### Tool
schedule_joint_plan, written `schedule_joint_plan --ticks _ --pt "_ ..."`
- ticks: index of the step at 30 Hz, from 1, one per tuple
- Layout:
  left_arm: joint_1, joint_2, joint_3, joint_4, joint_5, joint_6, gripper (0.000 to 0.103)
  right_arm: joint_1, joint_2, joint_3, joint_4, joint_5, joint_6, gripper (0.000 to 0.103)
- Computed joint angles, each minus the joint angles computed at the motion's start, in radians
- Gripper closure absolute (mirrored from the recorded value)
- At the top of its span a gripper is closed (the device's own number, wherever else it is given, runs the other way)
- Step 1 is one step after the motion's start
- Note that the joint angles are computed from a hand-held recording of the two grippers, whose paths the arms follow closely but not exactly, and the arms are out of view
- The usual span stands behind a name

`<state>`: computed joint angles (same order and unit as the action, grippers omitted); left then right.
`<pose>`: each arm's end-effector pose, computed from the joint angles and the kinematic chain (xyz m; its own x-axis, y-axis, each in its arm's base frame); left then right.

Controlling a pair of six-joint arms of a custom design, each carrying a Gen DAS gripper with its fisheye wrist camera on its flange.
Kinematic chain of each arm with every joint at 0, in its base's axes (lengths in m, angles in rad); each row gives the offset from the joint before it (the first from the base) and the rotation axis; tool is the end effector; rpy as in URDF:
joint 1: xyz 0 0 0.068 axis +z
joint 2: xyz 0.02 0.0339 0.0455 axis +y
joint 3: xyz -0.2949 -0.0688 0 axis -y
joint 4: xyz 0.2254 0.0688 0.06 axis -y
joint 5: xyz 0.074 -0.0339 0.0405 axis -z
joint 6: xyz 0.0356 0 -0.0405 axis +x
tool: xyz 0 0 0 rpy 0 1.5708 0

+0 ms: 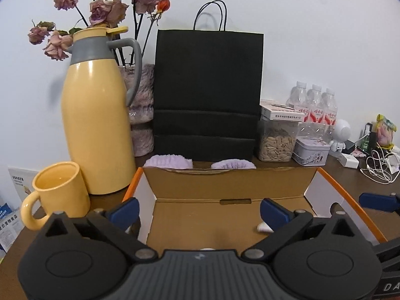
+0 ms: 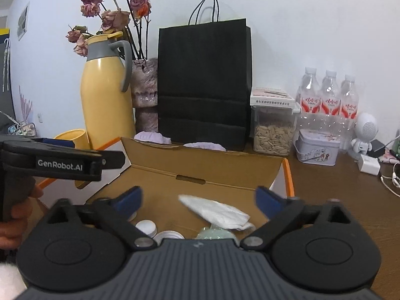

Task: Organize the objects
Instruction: 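Carry the container and cloth into the cardboard box and open both tools, then lift both open tools up out of the cardboard box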

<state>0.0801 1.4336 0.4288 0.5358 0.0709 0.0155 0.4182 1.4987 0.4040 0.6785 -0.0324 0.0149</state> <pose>0.2483 0.0174 0.1981 -0.4508 -0.0207 -0.8924 -0.0098 0.9998 -0.0182 0.2331 0.1049 0.1905 -0.3759 -0.1507 -0.9143 -0.4274 0.9037 0.0267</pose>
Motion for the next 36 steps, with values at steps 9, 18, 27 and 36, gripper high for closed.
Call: schedule_joint_plan --ticks 9,18,27,36 --pt "-0.001 -0.02 -0.006 -0.007 0.007 0.004 0.0 0.008 -0.021 -0.008 0.004 0.019 0.005 0.0" --pt "0.006 -0.089 -0.034 -0.024 0.016 0.01 0.0 0.021 -0.082 -0.032 -0.012 0.057 0.005 0.0" --pt "0.04 -0.216 -0.092 -0.064 0.028 0.008 0.0 0.038 -0.21 -0.088 -0.053 0.101 0.009 0.0" --pt "0.123 -0.422 -0.139 -0.206 0.092 0.051 0.0 0.082 -0.381 -0.139 -0.179 0.158 0.018 0.0"
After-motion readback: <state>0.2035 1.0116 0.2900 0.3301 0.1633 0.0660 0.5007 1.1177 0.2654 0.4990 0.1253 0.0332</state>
